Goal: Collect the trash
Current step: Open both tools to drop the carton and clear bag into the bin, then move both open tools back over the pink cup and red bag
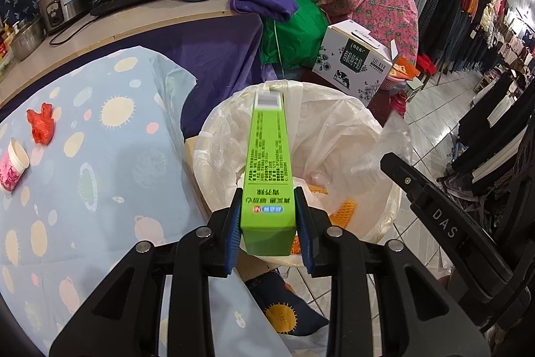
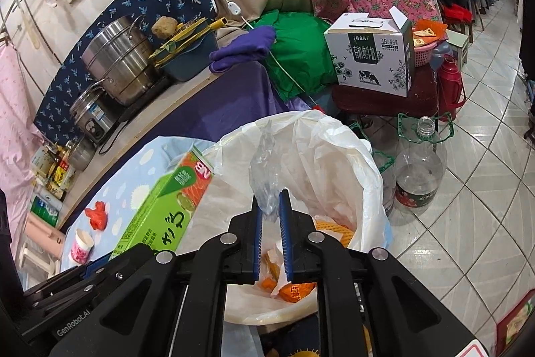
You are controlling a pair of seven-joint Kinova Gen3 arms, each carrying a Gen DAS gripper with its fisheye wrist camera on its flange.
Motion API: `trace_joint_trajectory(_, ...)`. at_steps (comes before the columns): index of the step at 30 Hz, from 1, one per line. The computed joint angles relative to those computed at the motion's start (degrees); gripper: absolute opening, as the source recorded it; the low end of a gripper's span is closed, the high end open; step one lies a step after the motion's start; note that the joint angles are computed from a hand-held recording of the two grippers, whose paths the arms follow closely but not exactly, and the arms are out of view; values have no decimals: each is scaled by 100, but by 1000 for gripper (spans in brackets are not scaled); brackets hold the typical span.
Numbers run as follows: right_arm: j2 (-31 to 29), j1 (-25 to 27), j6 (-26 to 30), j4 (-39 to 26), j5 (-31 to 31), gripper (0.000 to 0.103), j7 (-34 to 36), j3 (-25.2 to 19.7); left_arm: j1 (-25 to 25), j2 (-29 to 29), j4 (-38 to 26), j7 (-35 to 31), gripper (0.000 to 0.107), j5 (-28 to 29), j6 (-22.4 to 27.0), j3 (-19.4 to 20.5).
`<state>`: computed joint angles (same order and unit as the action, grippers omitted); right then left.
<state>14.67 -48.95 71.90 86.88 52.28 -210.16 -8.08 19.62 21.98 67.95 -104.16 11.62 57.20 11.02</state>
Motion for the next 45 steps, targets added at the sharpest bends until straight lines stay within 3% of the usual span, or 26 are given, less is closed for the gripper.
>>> trace_joint_trajectory(5,5,-20,15,7,37,23,-76,8,75,-17,23,100,37,-111,-55,-42)
trace_joint_trajectory(26,284,-153,81,-521,13,25,447,113,-233,-164,172,113,37,15,-144,-82)
trace_joint_trajectory(35,682,-335,85,-1182,-85,31,1033,299,-614,-273,319,68,37,196,-192,-174)
trace_joint_trajectory(45,1389,-582,44,-2384,-440,39,2091,664,-1142,-368,496,60,42,350,-303,-330)
